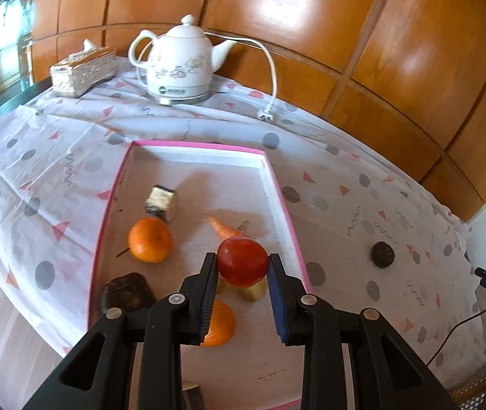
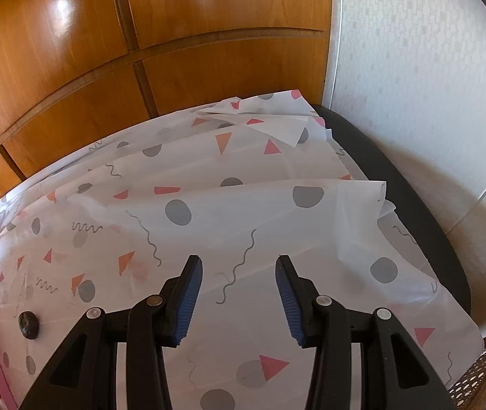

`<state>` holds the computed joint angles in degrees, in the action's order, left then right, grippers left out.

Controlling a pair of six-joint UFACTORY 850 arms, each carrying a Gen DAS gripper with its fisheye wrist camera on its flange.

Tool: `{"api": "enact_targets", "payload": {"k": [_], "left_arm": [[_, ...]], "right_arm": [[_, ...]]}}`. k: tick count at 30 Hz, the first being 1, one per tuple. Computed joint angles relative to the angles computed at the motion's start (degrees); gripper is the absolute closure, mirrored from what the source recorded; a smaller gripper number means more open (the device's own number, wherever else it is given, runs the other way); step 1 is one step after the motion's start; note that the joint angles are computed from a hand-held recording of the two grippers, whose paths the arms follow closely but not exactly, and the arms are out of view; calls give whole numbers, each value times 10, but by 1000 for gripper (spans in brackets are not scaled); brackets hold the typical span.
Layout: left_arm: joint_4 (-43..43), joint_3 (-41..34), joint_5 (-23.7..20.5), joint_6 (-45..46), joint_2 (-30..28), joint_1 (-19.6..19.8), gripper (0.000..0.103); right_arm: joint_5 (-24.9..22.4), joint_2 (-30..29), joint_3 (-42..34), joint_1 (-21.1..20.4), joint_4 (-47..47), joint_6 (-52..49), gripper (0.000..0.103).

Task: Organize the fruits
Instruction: 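Carry the tomato into the tray and open the left gripper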

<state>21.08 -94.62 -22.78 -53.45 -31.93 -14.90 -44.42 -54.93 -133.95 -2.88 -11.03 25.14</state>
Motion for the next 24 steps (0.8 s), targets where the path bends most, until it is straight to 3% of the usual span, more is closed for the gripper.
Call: {"api": "enact_targets", "payload": {"k": [7, 13, 18, 24], "left_arm": [[-58, 66, 38, -9, 44, 32, 74], [-44, 119, 56, -53, 72, 50, 74], [-102, 98, 57, 18, 55, 46, 74], [-84, 19, 32, 28, 1, 40, 74]], "right_arm": [[3, 5, 9, -4, -5, 19, 58], [8, 7, 12, -4, 3, 10, 58], [9, 5, 10, -6, 12, 1, 58], [12, 7, 12, -6, 18, -2, 58]]}}
